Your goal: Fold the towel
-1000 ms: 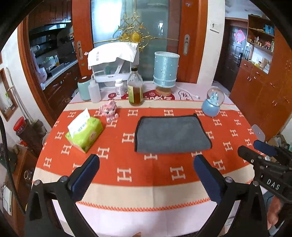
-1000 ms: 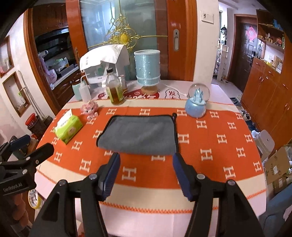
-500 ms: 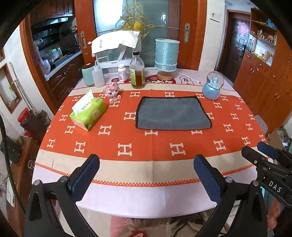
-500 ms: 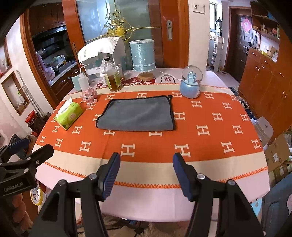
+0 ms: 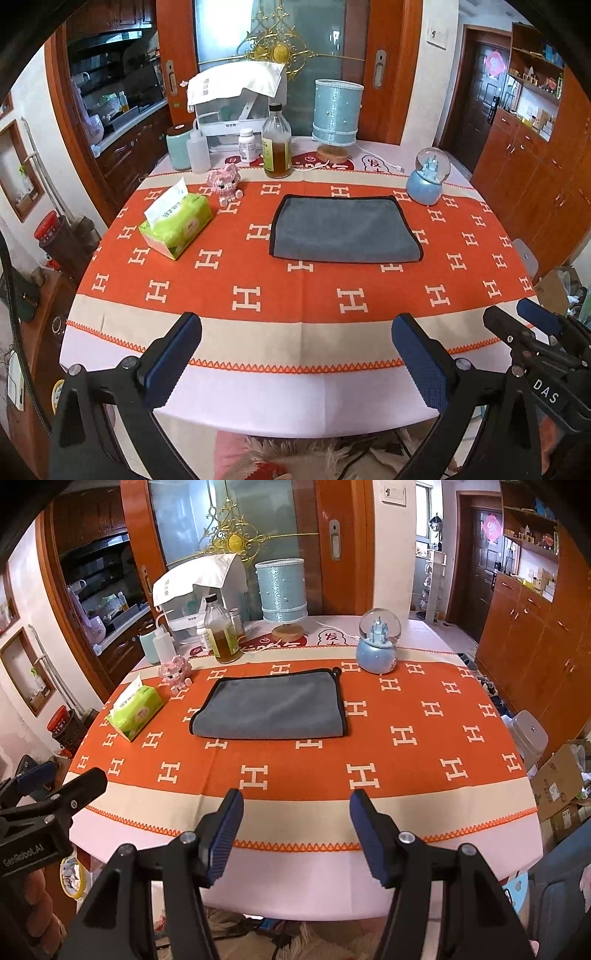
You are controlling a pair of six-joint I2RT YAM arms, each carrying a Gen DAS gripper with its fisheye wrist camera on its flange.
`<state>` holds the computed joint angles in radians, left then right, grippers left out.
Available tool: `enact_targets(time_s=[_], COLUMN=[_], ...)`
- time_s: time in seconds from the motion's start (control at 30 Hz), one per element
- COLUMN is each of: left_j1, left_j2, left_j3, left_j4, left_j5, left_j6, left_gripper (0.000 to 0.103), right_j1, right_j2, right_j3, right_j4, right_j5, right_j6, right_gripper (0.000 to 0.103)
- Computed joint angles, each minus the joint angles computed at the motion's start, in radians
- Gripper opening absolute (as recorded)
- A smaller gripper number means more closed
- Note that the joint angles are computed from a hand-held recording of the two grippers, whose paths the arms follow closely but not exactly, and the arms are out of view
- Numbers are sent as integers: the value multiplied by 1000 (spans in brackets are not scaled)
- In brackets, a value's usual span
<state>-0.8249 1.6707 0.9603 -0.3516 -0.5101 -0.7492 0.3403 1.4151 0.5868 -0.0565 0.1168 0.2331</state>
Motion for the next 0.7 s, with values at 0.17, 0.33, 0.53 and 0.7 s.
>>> enact_targets(time_s=[0.17, 0.33, 0.53, 0.7], left_j1=[2, 10, 8, 13], left_j2=[11, 25, 40, 48], left_j3=[13, 27, 50, 57], left_j4=[8, 11, 9, 16], left_j5=[-7, 7, -8, 1], left_j6=[7, 26, 35, 43], left_gripper=[102, 102, 102, 102], right_j1=[-1, -7, -17, -21], right_j2=[-3, -4, 8, 18], right_j3=[5, 8, 19, 26], right_j4=[-3, 1, 3, 4], right_j5=[0, -7, -8, -7], right_j6=[5, 5, 4, -2], right_gripper=[60, 60, 60, 60])
